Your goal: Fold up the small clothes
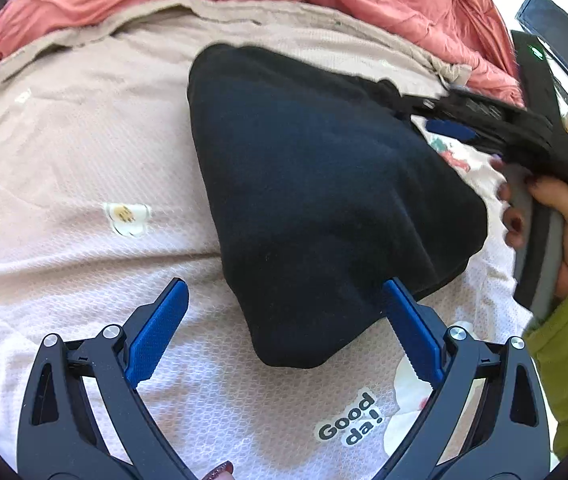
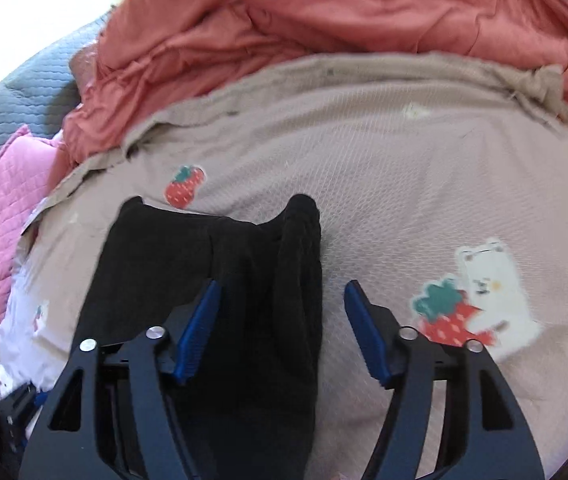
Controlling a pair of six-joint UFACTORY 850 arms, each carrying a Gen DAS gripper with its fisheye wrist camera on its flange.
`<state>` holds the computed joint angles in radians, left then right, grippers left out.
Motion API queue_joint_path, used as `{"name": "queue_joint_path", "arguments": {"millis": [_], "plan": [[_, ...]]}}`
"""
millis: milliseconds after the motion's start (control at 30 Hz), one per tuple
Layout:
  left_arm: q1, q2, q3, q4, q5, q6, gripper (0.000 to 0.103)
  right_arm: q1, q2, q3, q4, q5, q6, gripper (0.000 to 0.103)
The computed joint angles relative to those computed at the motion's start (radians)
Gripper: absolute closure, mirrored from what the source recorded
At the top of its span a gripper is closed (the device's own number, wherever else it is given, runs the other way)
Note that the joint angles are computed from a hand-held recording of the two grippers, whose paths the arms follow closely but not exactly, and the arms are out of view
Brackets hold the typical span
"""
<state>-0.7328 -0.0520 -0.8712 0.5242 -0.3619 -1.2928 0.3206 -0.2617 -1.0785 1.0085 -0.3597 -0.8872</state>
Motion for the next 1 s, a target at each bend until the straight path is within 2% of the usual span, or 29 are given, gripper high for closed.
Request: {"name": "queue_joint_path", "arguments": {"millis": [100, 300, 467, 633, 667, 733, 767, 800, 867, 900, 933, 1000], "plan": [[-0.013, 0.02, 0.003, 0.086, -0.018, -0.086, 0.009, -0.019, 0.075, 0.064, 0.094, -0.011, -0.12, 0.028], [-0.037, 0.024, -0.027, 0.189, -0.079, -0.159, 0.009, -0.06, 0.218, 0.194, 0.221, -0.037, -0.282, 0.022], [-0.046, 0.039, -0.021, 0.216, -0.098, -0.178, 0.009, -0.075, 0.285, 0.255, 0.211, -0.059, -0.298, 0.022], [-0.033, 0.034, -0.013, 0.172, -0.095, -0.165, 0.009, -0.081, 0.281, 0.268, 0.168, -0.115, -0.253, 0.022], [-0.029, 0.033, -0.008, 0.16, -0.089, -0.165, 0.009, -0.08, 0.27, 0.264, 0.153, -0.13, -0.235, 0.024], [-0.007, 0.023, 0.0, 0.086, -0.062, -0.125, 0.009, -0.072, 0.249, 0.255, 0.121, -0.158, -0.2, 0.042], [0.002, 0.02, 0.005, 0.057, -0.046, -0.11, 0.015, -0.067, 0.231, 0.246, 0.109, -0.188, -0.195, 0.056], [0.015, 0.014, 0.011, 0.01, -0.021, -0.076, 0.021, -0.06, 0.217, 0.241, 0.107, -0.206, -0.197, 0.064], [0.037, 0.003, 0.021, -0.111, 0.039, 0.035, 0.038, -0.043, 0.202, 0.235, 0.091, -0.206, -0.188, 0.068], [0.045, -0.006, 0.023, -0.171, 0.056, 0.103, 0.04, -0.029, 0.189, 0.231, 0.064, -0.2, -0.172, 0.078], [0.05, -0.015, 0.022, -0.206, 0.057, 0.15, 0.041, -0.022, 0.178, 0.226, 0.04, -0.205, -0.15, 0.082], [0.056, -0.014, 0.031, -0.246, 0.064, 0.191, 0.041, -0.008, 0.173, 0.225, -0.006, -0.21, -0.095, 0.083]]}}
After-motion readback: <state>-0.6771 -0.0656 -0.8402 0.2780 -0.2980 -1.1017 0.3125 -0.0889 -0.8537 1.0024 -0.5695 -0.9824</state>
